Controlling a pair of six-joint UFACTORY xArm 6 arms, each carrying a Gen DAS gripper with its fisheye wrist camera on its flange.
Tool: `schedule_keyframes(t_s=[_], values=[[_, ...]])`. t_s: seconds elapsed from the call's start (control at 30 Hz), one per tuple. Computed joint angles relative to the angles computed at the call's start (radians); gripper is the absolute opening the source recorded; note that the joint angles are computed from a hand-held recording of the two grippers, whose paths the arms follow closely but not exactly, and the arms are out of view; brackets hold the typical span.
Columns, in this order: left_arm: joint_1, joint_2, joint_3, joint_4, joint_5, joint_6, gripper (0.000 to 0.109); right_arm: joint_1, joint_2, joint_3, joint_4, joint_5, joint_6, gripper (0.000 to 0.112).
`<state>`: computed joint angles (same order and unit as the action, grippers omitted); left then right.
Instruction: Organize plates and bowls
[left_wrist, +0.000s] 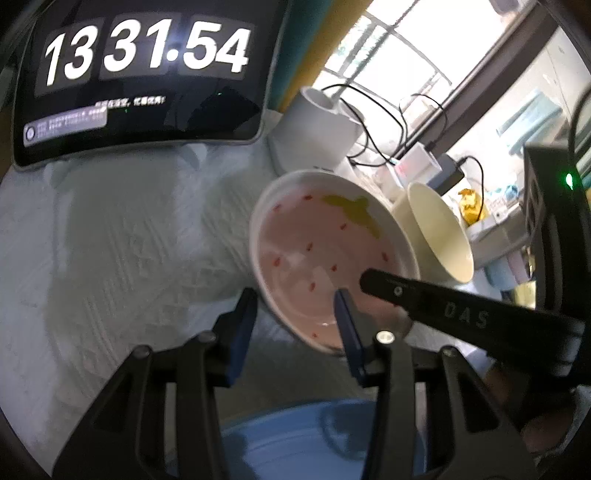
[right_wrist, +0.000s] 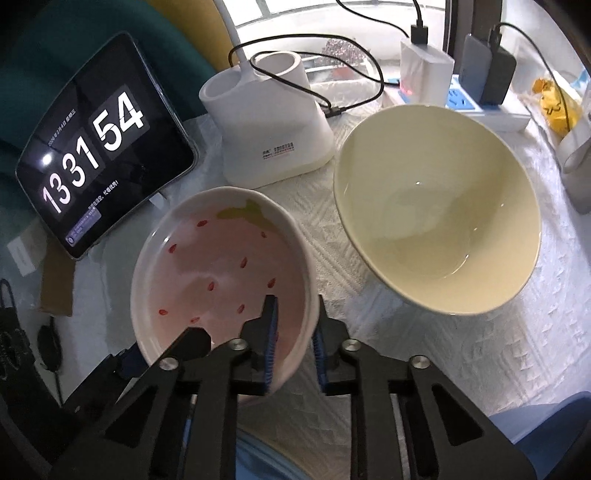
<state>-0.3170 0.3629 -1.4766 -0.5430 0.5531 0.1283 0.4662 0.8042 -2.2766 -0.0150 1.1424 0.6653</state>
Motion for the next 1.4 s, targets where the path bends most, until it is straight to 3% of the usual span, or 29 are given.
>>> schedule_keyframes(t_s=[0.37,0.7,0.93,1.4], values=[[-0.016,-0.034,0.042,0.065,-0.08,-0.018,0.043,0.003,-0.06,0.1,0.001,-0.064,-0.028,0.013],[-0.028,-0.077,0.078,-0.029,-0.106,0.091,0.043,-0.003,-0.187,0.269,-0.005,-0.155,-0.032,0.014],[-0.04,-0.113,0.117,-0.02,-0.138,0.099,0.043,-0.009,-0.239,0.337,-0.001,-0.185,-0.051,0.014],[-0.057,-0.18,0.159,-0.077,-0.112,0.123,0.043,-0.005,-0.353,0.433,-0.029,-0.213,-0.061,0.014]])
